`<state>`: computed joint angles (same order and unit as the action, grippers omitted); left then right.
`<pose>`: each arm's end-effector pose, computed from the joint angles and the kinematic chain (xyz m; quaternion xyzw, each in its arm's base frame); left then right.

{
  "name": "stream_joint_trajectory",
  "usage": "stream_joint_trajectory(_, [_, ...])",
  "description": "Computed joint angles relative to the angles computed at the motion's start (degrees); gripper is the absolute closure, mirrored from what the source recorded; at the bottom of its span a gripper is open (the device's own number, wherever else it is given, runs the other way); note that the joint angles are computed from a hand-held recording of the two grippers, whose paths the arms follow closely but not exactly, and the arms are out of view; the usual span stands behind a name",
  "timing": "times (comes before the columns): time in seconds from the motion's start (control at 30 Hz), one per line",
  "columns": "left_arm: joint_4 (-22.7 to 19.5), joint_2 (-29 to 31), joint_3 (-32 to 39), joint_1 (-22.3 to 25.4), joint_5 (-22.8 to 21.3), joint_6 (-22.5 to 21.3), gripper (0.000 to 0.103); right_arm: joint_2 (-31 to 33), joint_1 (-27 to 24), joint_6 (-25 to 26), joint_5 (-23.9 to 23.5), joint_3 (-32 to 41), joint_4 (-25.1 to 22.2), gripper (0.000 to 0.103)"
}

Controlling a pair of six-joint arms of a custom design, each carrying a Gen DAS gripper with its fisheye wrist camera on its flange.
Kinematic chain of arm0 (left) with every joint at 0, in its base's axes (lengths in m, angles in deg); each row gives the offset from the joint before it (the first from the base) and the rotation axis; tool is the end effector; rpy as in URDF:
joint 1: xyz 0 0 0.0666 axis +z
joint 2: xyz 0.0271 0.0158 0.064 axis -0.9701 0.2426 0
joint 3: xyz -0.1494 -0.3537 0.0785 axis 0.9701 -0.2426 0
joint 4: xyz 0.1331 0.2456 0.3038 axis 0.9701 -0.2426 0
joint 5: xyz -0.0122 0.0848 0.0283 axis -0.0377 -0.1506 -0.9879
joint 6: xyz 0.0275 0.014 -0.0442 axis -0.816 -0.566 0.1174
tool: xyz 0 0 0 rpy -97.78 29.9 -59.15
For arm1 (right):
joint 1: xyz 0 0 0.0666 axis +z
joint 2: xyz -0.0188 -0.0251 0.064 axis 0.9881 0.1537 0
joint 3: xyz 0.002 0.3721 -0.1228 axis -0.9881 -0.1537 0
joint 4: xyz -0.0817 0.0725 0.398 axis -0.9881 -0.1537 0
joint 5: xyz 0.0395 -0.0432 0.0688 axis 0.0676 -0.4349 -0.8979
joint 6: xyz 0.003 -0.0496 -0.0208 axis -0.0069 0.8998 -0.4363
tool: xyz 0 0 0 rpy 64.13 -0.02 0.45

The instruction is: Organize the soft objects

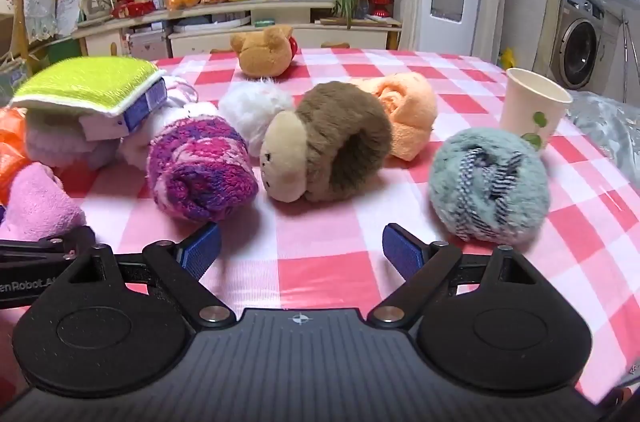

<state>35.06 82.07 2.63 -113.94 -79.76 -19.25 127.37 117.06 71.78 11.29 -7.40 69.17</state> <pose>0.3729 -0.2634 0.2252 -0.0795 0.8976 0.0785 0.4264 0.4705 0.3259 0.2080 -0.0966 0.8897 0.0455 0.4439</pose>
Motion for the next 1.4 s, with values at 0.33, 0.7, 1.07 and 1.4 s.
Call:
stream_joint_trajectory(0.33, [-0.2, -7.0, -4.4, -1.9, -1.5, -0.5, 0.001, -1.8, 0.5, -2.6, -0.5, -3.5, 4.6, 0.0])
stream_joint_trajectory(0.7, [-4.4, -18.3, -9.4, -2.9, -5.0, 0.6, 0.001, -4.0, 3.1, -2.4, 0.1, -7.5, 9.0, 0.0])
stream_joint_trajectory(1.07, [-12.2, -30.0, -14.3, -4.8, -11.2, 5.7, 0.001, -6.0, 6.8, 1.2, -0.2, -9.7, 12.8, 0.0])
stream_joint_trajectory(1.4, [-18.3, -37.4, -17.6, -5.5, -14.7, 10.2, 0.001, -8.9, 9.4, 5.9, -0.9, -13.7, 17.6, 0.0])
